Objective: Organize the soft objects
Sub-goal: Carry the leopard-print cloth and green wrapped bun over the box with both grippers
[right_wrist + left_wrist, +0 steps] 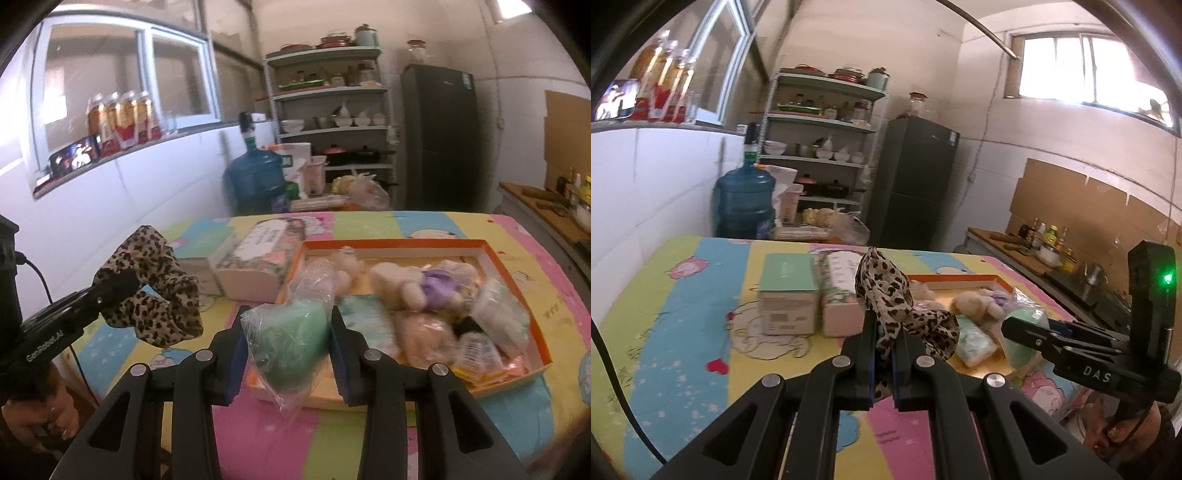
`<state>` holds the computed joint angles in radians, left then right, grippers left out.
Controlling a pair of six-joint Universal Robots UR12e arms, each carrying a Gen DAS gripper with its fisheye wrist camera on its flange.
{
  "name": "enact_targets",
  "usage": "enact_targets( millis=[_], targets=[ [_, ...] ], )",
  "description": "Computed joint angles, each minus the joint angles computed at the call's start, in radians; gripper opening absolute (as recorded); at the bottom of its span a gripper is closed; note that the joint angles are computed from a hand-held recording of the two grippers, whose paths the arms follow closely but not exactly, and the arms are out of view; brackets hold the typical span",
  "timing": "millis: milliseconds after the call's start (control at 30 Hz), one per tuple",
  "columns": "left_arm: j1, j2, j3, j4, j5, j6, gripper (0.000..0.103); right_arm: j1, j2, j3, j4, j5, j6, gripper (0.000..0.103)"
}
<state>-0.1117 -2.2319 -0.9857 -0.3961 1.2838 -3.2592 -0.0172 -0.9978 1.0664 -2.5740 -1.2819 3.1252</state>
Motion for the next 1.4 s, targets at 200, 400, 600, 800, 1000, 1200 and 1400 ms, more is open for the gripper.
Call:
enact_targets(
  millis=[200, 400, 600, 800, 1000, 1200, 1400],
  targets=[
    [-0.024, -0.034, 0.057, -0.027, -0.025, 0.011, 0.006, -0.029, -0.016, 0.031, -0.024, -0.031, 0.036, 0.04],
    [-0.046, -0.074, 0.127, -0.06, -0.054, 0.022, 0.006, -0.052, -0.027, 0.055, -0.055, -0.077, 0.058, 0.04],
    [-0.063, -0.116, 0.199, -0.113, -0.071, 0.03, 0.006, -0.078, -0.029, 0.065, -0.074, -0.089, 0.078, 0.04],
    [-0.079, -0.16, 0.275, -0.175, -0.074, 0.038, 0.006, -0.097, -0.017, 0.051, -0.07, -0.07, 0.089, 0.04],
    [-0.086, -0.191, 0.33, -0.242, -0.055, 0.049, 0.006, -0.1, 0.018, 0.002, -0.053, -0.013, 0.082, 0.04],
    [-0.087, -0.211, 0.363, -0.297, -0.032, 0.052, 0.006, -0.093, 0.058, -0.054, -0.026, 0.02, 0.073, 0.04],
    [-0.087, -0.234, 0.4, -0.357, -0.024, 0.051, 0.006, -0.089, 0.097, -0.112, 0.013, 0.017, 0.069, 0.041]
  ],
)
